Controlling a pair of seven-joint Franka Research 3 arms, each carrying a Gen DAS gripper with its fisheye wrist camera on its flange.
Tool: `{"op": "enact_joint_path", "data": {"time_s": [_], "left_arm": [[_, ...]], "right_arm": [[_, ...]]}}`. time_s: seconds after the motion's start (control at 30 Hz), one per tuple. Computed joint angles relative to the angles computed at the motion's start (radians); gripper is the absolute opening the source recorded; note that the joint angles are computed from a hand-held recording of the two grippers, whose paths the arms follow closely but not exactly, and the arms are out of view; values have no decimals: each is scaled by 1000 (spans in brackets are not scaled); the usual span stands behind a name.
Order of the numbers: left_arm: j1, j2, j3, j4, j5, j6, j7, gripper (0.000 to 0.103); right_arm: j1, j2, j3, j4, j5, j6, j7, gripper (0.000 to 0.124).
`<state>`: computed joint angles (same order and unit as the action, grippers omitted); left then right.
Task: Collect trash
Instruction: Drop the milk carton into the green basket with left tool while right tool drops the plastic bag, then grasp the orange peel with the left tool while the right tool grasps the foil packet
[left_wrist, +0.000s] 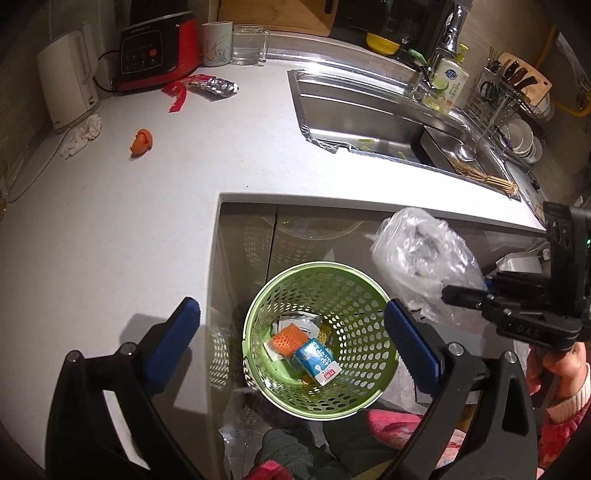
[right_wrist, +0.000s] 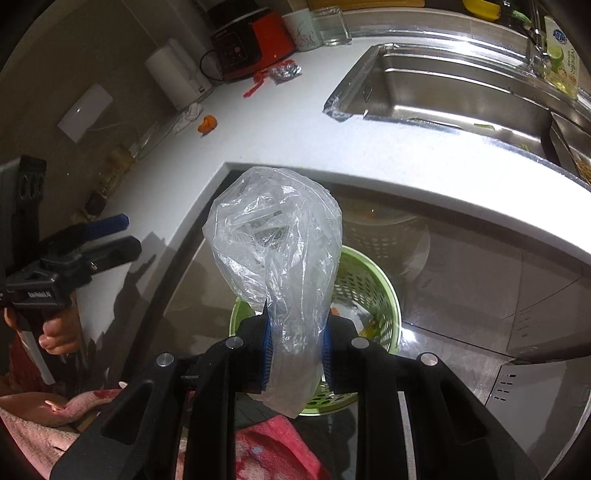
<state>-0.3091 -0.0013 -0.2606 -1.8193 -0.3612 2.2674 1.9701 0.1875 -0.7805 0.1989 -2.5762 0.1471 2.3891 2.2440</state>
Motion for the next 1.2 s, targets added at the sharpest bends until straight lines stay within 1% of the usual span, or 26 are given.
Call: {"op": "enact_joint_path", "data": {"time_s": [0.1,0.17,0.23,0.33,0.4,0.5,0.6,0.7,0.9,1.1,1.2], "left_arm": [[4,0,3,-3,8,3,-6,95],[5,-3,4,-10,19,11,-9,95],[7,-6,6,-15,22,15,-10,95],[10,-7,9,-19,21,16,-16,95],[14,-4,11,-17,20,12,-17,95],[16,-3,11,-19,28,16,-29,95],[18,-1,10,-20,39,22,-39,95],[20,-1,11,-19,47,30,-47,95],[30,22,15,8,89,60,-91,95],[48,80,16,79,150,78,-162,95],[51,125,12,134,202,90,-204,95]], "right_arm": [[21,44,3,6,8,-8,-14,23],[30,78,5,15,7,-18,-19,28],[36,107,7,25,4,-31,-19,46],[43,129,5,31,-3,-40,-15,61],[43,133,5,38,-9,-43,-10,67],[38,140,9,56,-28,-44,-1,70],[24,143,17,75,-53,-50,20,81],[13,133,22,89,-78,-56,36,84],[-29,125,44,145,-153,-65,82,100],[-57,137,31,198,-196,-31,79,101],[-75,152,22,224,-214,-18,66,101]]}}
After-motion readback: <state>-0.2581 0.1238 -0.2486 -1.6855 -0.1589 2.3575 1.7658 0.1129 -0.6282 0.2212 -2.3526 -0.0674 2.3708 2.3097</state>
